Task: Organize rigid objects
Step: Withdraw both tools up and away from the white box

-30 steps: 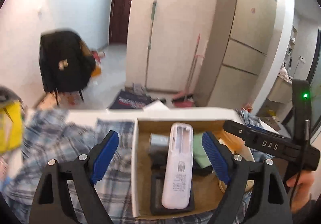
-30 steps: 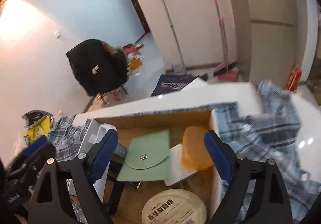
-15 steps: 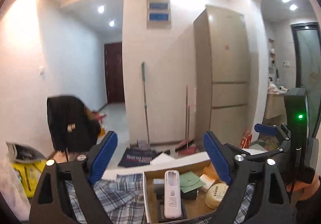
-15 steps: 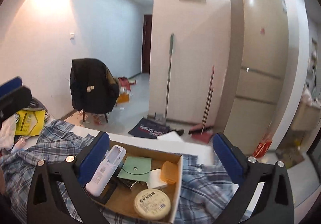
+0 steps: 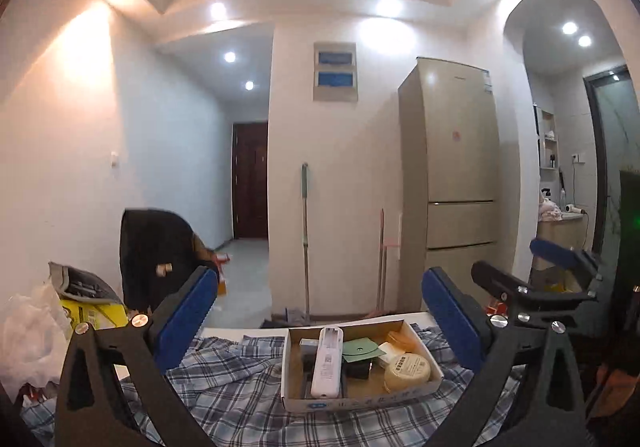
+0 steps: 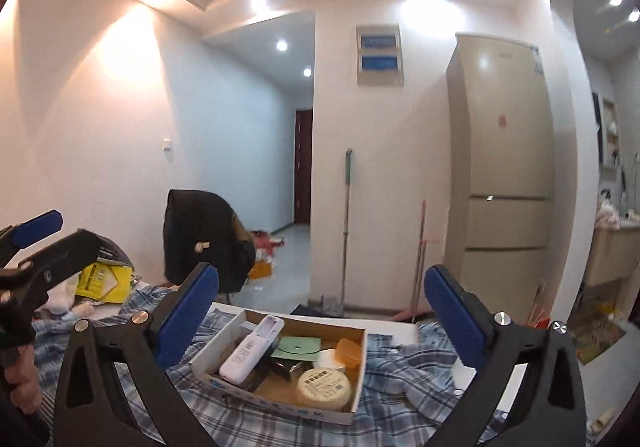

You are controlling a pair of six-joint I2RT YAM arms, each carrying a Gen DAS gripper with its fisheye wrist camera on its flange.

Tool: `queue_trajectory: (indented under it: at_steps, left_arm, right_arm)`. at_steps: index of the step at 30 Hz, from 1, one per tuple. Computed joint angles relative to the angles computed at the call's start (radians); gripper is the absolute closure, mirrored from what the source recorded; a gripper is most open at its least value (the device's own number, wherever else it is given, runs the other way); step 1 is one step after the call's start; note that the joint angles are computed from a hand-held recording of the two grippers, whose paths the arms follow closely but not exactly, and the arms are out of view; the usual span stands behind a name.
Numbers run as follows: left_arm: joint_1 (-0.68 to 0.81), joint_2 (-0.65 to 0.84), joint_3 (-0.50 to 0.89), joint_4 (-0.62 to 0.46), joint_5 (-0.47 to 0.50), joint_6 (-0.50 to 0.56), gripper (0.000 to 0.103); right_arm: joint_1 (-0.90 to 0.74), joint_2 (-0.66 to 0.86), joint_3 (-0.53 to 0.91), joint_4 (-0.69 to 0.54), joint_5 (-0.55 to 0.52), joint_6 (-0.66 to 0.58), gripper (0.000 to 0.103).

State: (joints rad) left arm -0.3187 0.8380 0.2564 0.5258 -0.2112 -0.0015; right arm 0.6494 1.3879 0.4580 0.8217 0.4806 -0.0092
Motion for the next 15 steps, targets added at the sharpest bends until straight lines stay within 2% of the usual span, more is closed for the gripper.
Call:
queue_trajectory:
  at_steps: [2, 4, 7, 8, 10, 13, 14, 15]
  left_arm:
    - [-0.04, 0.017, -0.05, 0.073, -0.044, 0.035, 0.0]
    - [-0.009, 0.068, -0.101, 0.188, 0.011, 0.023, 0.0]
    - [0.013, 0.243, -0.145, 0.402, 0.018, -0.007, 0.0]
    - [0.027, 0.318, -0.145, 0.469, 0.024, -0.015, 0.0]
    - [0.063, 0.481, -0.135, 0.597, 0.073, -0.026, 0.0]
    - [0.061, 0.746, -0.154, 0.87, 0.048, -0.018, 0.0]
    - [0.054, 0.788, -0.136, 0.873, 0.031, -0.018, 0.0]
    - [0.044, 0.78, -0.113, 0.819, 0.013, -0.012, 0.0]
  right_arm:
    - [0.007, -0.003, -0.043, 0.053, -0.003, -0.009, 0.0]
    - [-0.001, 0.015, -0.091, 0.145, -0.012, -0.007, 0.0]
    - [-0.007, 0.138, -0.141, 0.381, 0.024, -0.032, 0.0]
    - [0.001, 0.209, -0.159, 0.5, 0.061, -0.049, 0.0]
    - [0.007, 0.328, -0.178, 0.663, 0.087, -0.054, 0.0]
    - [-0.005, 0.432, -0.167, 0.705, 0.057, -0.031, 0.0]
    - [-0.008, 0.445, -0.157, 0.681, 0.045, -0.025, 0.0]
    - [-0.013, 0.455, -0.146, 0.655, 0.025, -0.02, 0.0]
